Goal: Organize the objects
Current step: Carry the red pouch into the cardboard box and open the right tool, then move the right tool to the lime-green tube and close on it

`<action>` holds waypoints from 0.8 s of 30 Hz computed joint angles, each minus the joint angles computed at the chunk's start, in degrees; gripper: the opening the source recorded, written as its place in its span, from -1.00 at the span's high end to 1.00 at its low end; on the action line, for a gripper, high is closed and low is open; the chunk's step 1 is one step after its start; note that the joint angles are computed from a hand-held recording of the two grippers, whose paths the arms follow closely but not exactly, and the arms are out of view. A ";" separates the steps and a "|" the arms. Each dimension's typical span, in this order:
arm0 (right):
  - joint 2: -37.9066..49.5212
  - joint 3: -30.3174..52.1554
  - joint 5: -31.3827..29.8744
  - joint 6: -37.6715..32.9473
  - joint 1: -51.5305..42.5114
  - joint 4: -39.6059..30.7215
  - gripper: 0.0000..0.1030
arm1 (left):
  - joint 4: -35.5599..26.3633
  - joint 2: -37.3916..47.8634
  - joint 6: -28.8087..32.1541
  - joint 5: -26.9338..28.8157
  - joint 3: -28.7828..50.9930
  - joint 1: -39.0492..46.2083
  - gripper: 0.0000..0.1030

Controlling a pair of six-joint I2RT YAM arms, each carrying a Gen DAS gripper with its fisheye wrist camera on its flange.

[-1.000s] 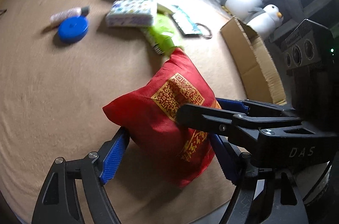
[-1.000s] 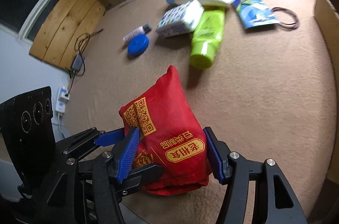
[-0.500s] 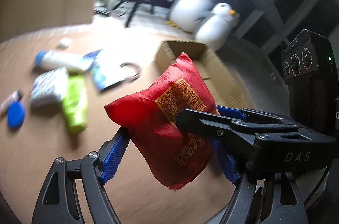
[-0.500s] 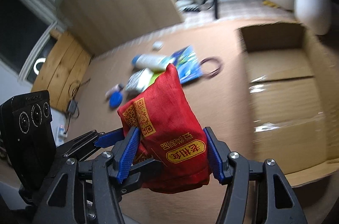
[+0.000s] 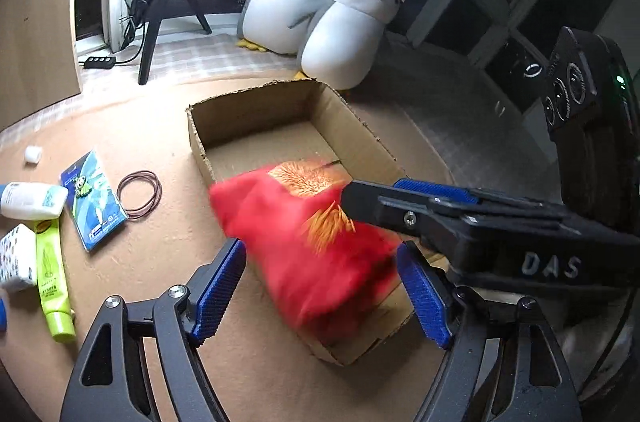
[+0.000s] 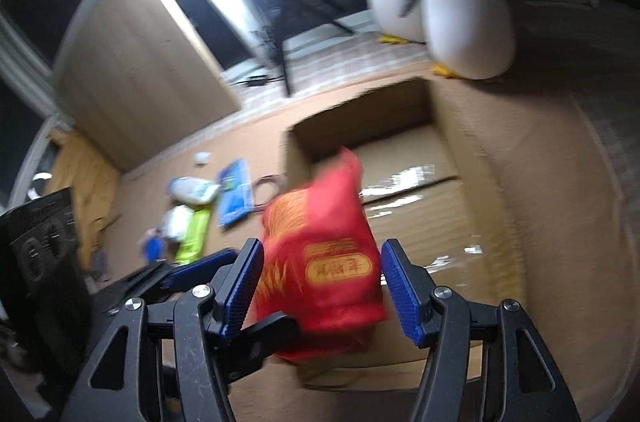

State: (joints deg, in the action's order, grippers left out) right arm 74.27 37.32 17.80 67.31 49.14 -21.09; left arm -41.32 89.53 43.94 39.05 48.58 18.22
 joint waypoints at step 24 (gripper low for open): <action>24.80 20.66 -2.56 -2.29 6.73 6.26 -0.20 | -16.82 21.50 28.01 -5.64 20.85 38.42 -0.59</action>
